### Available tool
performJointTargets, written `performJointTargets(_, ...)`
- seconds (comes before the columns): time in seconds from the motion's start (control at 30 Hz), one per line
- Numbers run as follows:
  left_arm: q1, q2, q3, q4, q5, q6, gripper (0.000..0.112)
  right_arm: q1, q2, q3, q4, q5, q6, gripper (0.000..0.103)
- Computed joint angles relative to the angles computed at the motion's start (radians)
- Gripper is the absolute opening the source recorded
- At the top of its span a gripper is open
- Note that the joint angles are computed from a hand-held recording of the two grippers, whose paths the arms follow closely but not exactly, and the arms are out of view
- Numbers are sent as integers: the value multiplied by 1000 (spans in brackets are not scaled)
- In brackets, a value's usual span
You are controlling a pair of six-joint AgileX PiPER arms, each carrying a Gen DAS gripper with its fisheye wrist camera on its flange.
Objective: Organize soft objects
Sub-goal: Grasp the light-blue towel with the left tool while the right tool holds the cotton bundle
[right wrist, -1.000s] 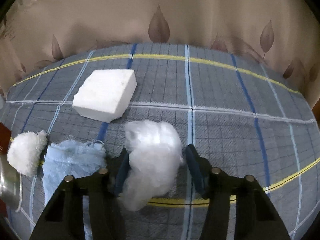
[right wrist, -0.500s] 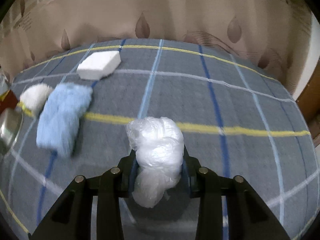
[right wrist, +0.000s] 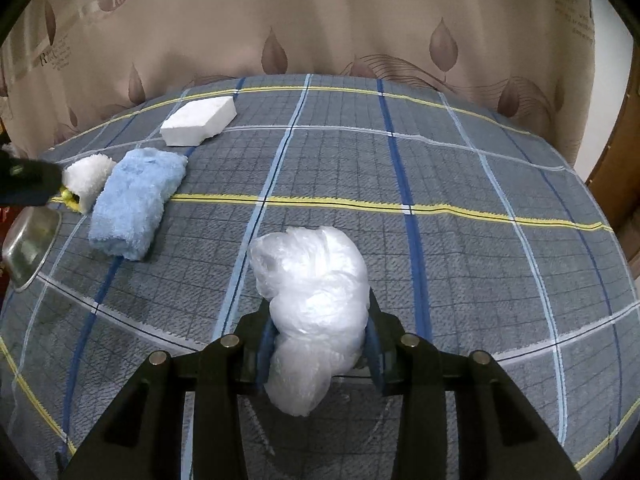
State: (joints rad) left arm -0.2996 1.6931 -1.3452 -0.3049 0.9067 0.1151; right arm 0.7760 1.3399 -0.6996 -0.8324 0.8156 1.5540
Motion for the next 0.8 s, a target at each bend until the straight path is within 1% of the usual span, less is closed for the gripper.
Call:
performJointTargets(0.07, -36, 48, -38, 23, -7, -40, 47, -6, -8, 8, 0, -12, 4, 37)
performJointTargets(0.13, -53, 90, -76, 42, 3, -77, 47, -12, -19, 19, -1, -28, 10, 37)
performJointTargets(0.17, -66, 115, -97, 73, 6, -126, 47, -14, -19, 19, -2, -32, 10, 37)
performJointTargets(0.23, -76, 146, -118, 103, -3, -176, 48, -13, -17, 18, -2, -32, 11, 37)
performJointTargets(0.3, -85, 169, -126, 143, -25, -237, 49, -14, -15, 17, -1, -36, 6, 40)
performJointTargets(0.37, -91, 194, -135, 157, -37, -260, 51, -13, -12, 16, -1, -35, 3, 40)
performJointTargets(0.43, -98, 215, -142, 168, -46, -272, 52, -15, -12, 16, -1, -38, 3, 40)
performJointTargets(0.6, -126, 236, -126, 251, -86, -345, 54, -18, -18, 23, -1, -47, 5, 41)
performJointTargets(0.67, -120, 220, -93, 235, -114, -329, 54, -17, -17, 22, -1, -46, 6, 41)
performJointTargets(0.7, -118, 214, -84, 236, -122, -330, 50, -21, -17, 23, -1, -49, 2, 41)
performJointTargets(0.8, -109, 206, -77, 224, -114, -314, 37, -19, -15, 21, -2, -48, 5, 41)
